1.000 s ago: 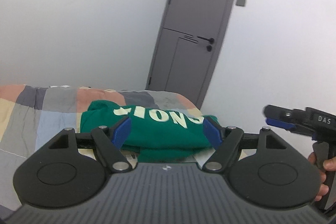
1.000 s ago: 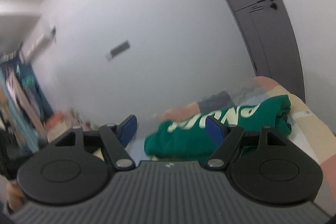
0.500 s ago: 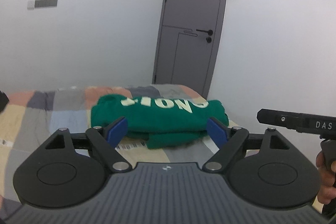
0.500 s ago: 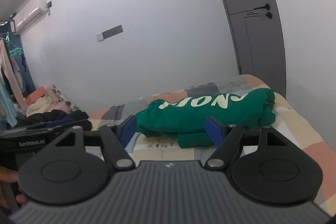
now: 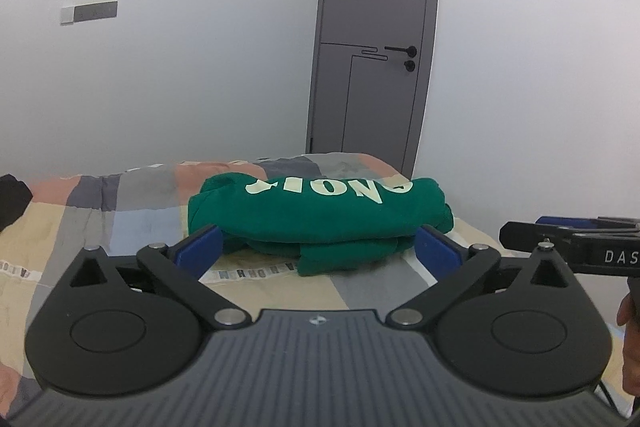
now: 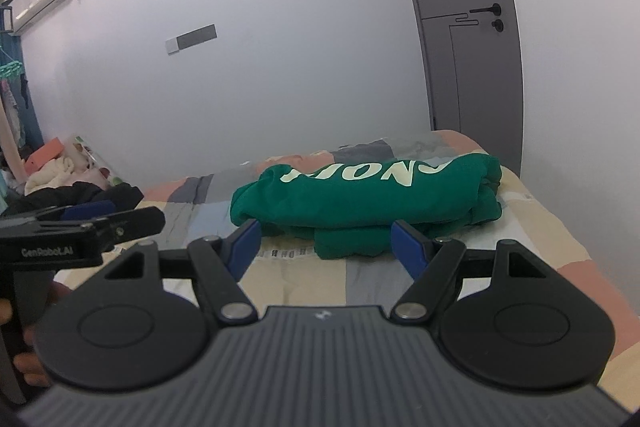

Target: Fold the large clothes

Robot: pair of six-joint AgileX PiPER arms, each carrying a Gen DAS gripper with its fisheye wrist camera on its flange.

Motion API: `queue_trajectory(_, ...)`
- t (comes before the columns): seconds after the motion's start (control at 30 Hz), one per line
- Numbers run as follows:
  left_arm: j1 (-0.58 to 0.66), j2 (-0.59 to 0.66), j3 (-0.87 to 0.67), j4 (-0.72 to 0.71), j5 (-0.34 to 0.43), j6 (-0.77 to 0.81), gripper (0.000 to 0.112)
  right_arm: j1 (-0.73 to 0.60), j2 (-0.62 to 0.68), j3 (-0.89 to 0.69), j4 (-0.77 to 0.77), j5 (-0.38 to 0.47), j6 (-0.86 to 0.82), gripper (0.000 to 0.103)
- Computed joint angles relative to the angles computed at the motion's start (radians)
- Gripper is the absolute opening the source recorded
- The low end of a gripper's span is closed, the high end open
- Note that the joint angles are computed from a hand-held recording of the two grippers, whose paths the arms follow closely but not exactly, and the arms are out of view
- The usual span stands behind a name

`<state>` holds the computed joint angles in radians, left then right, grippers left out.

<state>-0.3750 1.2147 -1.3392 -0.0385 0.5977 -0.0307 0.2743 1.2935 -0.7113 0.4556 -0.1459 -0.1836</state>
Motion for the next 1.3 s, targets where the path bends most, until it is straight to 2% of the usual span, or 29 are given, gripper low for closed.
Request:
queue_trajectory(0.27, -0.004, 0.005, -0.010, 0.048, 0.024, -0.055, 0.103, 0.032, 0.004, 0.005, 0.347, -0.031, -0.344, 0.075)
queue_trajectory(0.33, -0.008, 0.007, -0.014, 0.074, 0.033, -0.078, 0.103, 0.043, 0.001, 0.004, 0.449, -0.044, -0.448, 0.083)
queue_trajectory(0.4, -0.009, 0.008, -0.015, 0.073, 0.037, -0.078, 0.103, 0.050, -0.005, 0.010, 0.466, -0.055, -0.467, 0.092)
queue_trajectory(0.47, -0.015, 0.006, -0.013, 0.084, 0.035, -0.087, 0.103, 0.064, -0.004, 0.006, 0.594, -0.082, -0.587, 0.103)
queue_trajectory(0.5, -0.019, 0.004, -0.011, 0.091, 0.033, -0.094, 0.103, 0.068, -0.004, 0.006, 0.623, -0.096, -0.610, 0.103)
queue_trajectory(0.63, -0.033, 0.001, -0.010, 0.100, 0.037, -0.101, 0.103, 0.062, -0.005, 0.009, 0.628, -0.094, -0.602, 0.103)
queue_trajectory(1.0, -0.018, -0.010, -0.007, 0.065, 0.039, -0.080, 0.103, 0.115, -0.009, 0.000, 0.841, -0.166, -0.815, 0.103)
queue_trajectory(1.3, 0.006, -0.021, 0.007, 0.018, 0.033, -0.059, 0.103, 0.143, -0.007, -0.002, 0.886, -0.195, -0.855, 0.103)
